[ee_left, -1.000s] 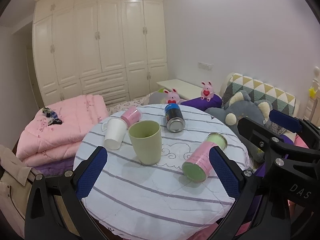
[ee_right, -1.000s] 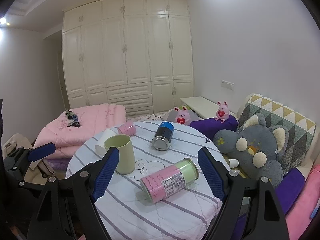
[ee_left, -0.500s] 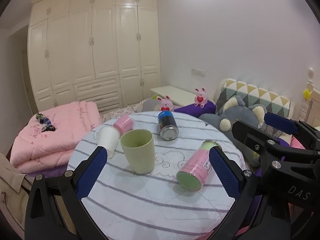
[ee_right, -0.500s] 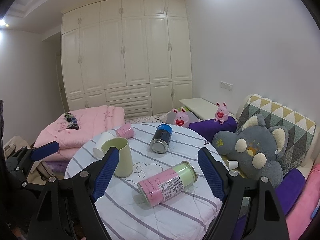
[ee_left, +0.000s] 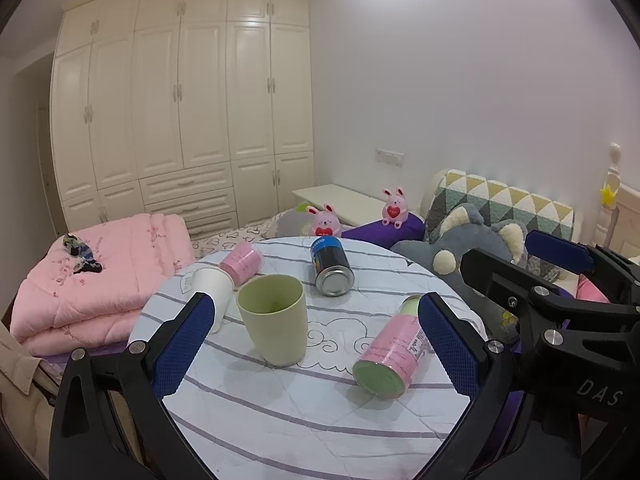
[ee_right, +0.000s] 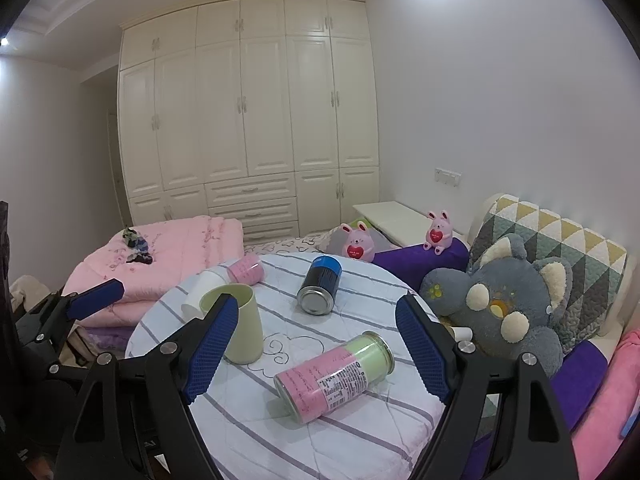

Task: Flip cup upright

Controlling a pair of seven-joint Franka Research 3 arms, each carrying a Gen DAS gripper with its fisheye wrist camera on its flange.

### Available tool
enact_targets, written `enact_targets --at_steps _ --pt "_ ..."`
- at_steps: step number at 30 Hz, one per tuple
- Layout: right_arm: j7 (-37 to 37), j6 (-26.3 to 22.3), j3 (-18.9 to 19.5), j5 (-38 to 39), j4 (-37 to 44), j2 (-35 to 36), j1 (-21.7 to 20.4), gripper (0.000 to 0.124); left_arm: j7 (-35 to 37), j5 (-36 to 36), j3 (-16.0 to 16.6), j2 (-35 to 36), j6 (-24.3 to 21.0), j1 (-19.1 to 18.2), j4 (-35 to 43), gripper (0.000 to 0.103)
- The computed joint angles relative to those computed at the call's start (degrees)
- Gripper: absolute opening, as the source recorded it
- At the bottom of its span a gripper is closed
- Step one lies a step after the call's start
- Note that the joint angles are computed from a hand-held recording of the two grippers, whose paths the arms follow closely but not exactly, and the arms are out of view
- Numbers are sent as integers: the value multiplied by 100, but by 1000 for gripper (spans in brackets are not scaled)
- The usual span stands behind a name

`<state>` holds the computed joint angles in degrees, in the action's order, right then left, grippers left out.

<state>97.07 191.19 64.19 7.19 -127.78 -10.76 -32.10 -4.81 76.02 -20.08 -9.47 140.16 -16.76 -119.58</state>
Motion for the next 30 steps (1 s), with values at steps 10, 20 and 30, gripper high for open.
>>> enact_targets --at_steps 10,20,30 --pt "102 29 473 -53 71 -43 -462 82 -79 40 33 -73 93 62 -105 103" --pt "369 -85 556 -289 119 -98 -580 82 -32 -23 15 -87 88 77 -128 103" --pt "812 -231 724 -708 167 -137 -829 82 81 -127 30 -55 127 93 -128 103"
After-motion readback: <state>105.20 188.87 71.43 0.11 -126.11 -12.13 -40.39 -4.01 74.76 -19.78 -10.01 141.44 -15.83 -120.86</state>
